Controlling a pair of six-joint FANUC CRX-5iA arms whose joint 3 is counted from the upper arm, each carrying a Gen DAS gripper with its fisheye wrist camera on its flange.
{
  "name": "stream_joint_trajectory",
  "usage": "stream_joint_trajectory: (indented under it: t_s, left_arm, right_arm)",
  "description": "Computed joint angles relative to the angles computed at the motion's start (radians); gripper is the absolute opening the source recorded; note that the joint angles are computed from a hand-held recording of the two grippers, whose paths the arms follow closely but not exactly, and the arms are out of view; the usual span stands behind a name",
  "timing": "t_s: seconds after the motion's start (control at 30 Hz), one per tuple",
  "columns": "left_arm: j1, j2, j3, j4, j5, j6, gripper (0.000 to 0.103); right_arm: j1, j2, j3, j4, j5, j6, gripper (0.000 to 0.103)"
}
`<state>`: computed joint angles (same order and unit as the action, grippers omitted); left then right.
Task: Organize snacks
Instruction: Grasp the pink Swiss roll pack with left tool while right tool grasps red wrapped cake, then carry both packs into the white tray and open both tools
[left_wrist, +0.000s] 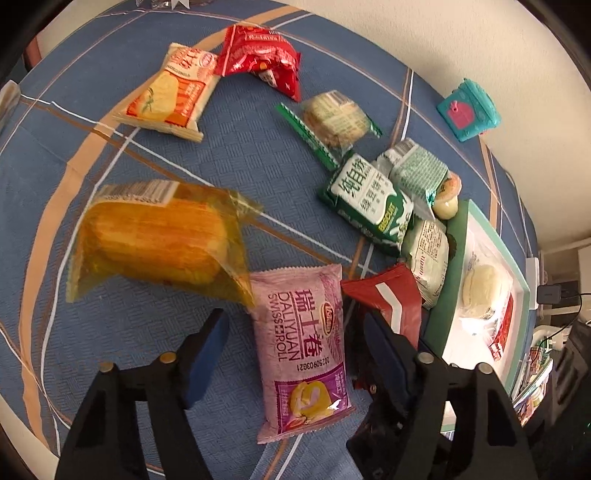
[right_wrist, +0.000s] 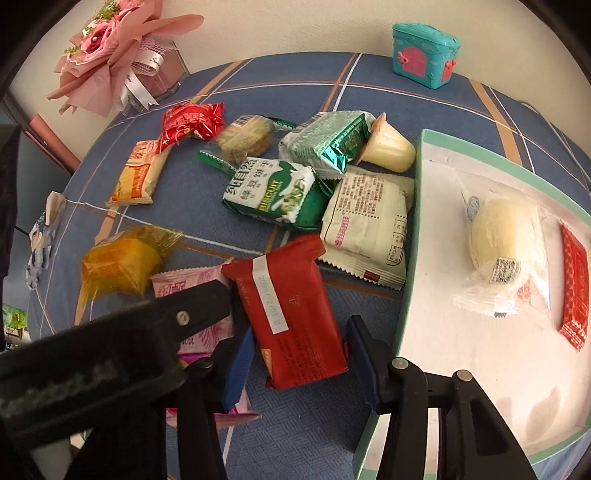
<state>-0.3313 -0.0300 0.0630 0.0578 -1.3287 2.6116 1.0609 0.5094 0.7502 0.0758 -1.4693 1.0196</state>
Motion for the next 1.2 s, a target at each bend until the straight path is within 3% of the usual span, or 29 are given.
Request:
stream_joint_trajectory:
  t_s: [0.2, 0.4, 0.7, 1.2]
  left_arm:
    - [-0.009, 0.021, 0.008, 0.015, -0.004, -0.024, 0.055]
    - [-0.018, 0.033, 0.026, 0.0, -0.007, -0.017, 0.041]
    - [-0.019, 0.013, 0.021, 0.0, 0.012, -0.009, 0.038]
    - [-0.036, -0.055, 0.08, -0.117, 0.021, 0.047, 0.038]
  right_arm:
    - [0.01, -0.019, -0.025, 0.001, -0.014, -0.027, 0.052]
    - [0.01, -0.036, -0.047, -0.005, -0.023, -0.075, 0.044]
    - [0.008, -0.039, -0.047, -0.012, -0.027, -0.071, 0.043]
    - [-0.002, -0.083, -0.034, -0.021, 0.023, -0.076, 0.042]
